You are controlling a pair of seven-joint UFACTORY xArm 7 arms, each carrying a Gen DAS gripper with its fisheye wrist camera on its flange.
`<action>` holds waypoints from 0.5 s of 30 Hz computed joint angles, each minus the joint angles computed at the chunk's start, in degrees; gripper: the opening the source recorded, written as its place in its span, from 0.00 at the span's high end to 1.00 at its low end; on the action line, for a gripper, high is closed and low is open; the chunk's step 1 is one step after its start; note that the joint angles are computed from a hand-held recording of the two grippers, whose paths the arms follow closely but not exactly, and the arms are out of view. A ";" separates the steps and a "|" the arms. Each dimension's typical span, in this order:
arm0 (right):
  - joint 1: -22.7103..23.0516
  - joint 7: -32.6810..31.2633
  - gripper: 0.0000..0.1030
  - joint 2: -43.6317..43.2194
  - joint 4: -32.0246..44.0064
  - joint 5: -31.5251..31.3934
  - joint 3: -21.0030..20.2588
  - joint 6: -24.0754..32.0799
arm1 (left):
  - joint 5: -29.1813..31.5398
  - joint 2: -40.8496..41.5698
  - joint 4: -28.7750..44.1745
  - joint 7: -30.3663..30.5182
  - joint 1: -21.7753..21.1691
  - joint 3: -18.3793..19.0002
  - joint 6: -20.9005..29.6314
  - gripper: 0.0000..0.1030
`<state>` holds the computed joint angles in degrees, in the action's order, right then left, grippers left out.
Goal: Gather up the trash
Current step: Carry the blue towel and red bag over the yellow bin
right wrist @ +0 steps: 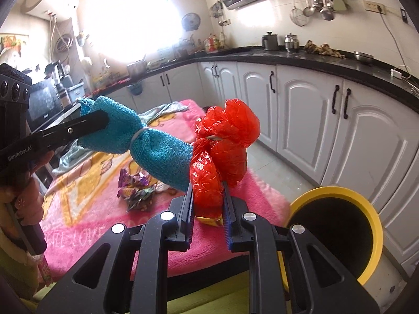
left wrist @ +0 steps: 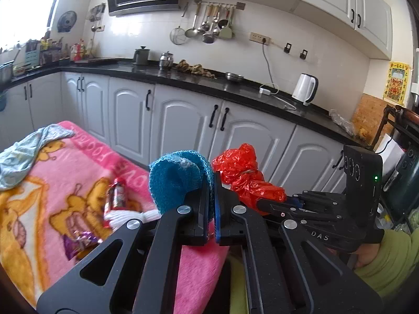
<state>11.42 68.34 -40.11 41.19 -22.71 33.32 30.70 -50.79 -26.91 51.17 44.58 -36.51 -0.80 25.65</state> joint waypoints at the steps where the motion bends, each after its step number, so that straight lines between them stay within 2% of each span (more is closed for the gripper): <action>1: 0.01 0.18 0.83 -0.60 -0.29 0.02 -0.18 0.17 | -0.16 0.36 0.31 0.12 -0.25 -0.23 -0.26 1.00; 15: 0.36 -0.57 0.83 -11.40 -6.49 3.25 -3.33 3.37 | -3.15 7.24 6.23 1.59 -2.50 -4.09 -1.57 1.00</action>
<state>11.78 67.77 -51.51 34.70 -19.46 29.99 34.07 -53.95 -19.67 57.40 46.16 -39.01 -4.89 24.08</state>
